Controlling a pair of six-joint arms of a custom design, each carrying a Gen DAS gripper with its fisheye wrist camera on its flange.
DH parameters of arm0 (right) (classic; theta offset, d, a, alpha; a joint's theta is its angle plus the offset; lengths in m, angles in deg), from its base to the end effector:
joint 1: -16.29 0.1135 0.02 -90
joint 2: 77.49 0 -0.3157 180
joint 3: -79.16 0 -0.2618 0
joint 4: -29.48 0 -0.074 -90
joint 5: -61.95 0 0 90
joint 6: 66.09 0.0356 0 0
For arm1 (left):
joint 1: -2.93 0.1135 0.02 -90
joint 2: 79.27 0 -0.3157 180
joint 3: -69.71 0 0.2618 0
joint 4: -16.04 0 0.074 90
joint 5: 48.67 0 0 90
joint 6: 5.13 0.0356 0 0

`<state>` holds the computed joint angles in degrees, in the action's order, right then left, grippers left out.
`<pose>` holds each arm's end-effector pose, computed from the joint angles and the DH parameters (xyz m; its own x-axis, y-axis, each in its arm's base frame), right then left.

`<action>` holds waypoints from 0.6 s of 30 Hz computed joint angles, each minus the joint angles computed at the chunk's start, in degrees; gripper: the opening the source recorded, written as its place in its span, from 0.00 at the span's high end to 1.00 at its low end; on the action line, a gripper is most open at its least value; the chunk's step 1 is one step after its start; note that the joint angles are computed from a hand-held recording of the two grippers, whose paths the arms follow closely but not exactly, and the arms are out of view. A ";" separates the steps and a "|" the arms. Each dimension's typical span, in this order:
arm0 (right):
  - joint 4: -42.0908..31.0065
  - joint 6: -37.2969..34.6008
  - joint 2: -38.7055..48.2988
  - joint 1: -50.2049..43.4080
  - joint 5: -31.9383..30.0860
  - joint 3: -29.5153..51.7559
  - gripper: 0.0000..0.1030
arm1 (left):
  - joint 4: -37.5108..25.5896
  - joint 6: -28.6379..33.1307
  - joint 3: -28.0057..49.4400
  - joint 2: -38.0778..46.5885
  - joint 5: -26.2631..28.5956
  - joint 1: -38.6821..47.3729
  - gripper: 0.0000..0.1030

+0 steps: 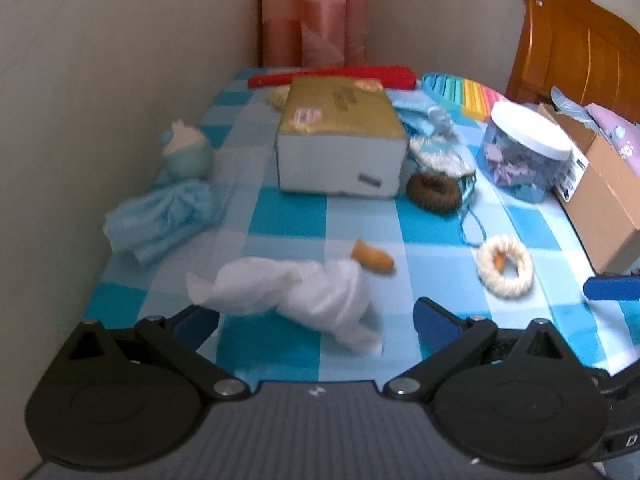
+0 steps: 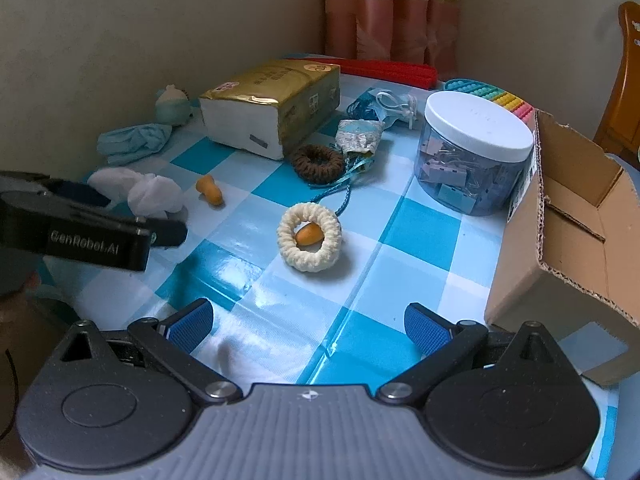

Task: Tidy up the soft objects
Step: 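Move the left tool to the white cloth while the right tool approaches the cream knitted ring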

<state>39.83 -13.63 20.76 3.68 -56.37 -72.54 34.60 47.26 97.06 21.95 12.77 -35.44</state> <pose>0.2070 -0.0290 0.0891 -0.6418 -0.4061 -0.6506 -0.5462 0.8375 0.0161 0.1784 -0.1195 0.0851 -0.7132 -0.1190 -0.6908 -0.1305 0.9908 -0.0359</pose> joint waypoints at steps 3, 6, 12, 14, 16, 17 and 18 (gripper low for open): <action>0.00 0.48 0.16 0.39 0.29 0.31 0.00 | 0.56 1.56 0.41 0.32 -0.75 0.24 0.01; -0.18 0.88 0.57 0.92 0.27 0.89 0.00 | 1.53 2.35 0.37 0.95 -1.05 0.78 0.03; 0.91 1.65 1.63 2.73 0.84 1.24 0.00 | 2.90 3.06 0.28 1.45 -0.87 2.31 0.16; 2.02 1.61 1.91 3.37 1.08 1.03 0.00 | 3.58 3.02 -0.01 1.47 -1.15 2.09 0.17; 4.60 2.12 2.37 4.10 1.37 0.44 0.00 | 4.23 3.30 -0.24 1.54 -1.12 1.93 0.17; 5.56 2.41 2.42 4.47 1.59 0.21 0.00 | 4.06 3.23 -0.16 1.58 -1.03 1.97 0.17; 6.27 2.64 2.40 5.00 1.96 0.11 0.01 | 4.10 3.16 -0.16 1.65 -0.94 2.02 0.17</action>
<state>46.10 -10.99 23.17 8.68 -54.42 -72.43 38.70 50.42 96.90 23.60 11.83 -33.42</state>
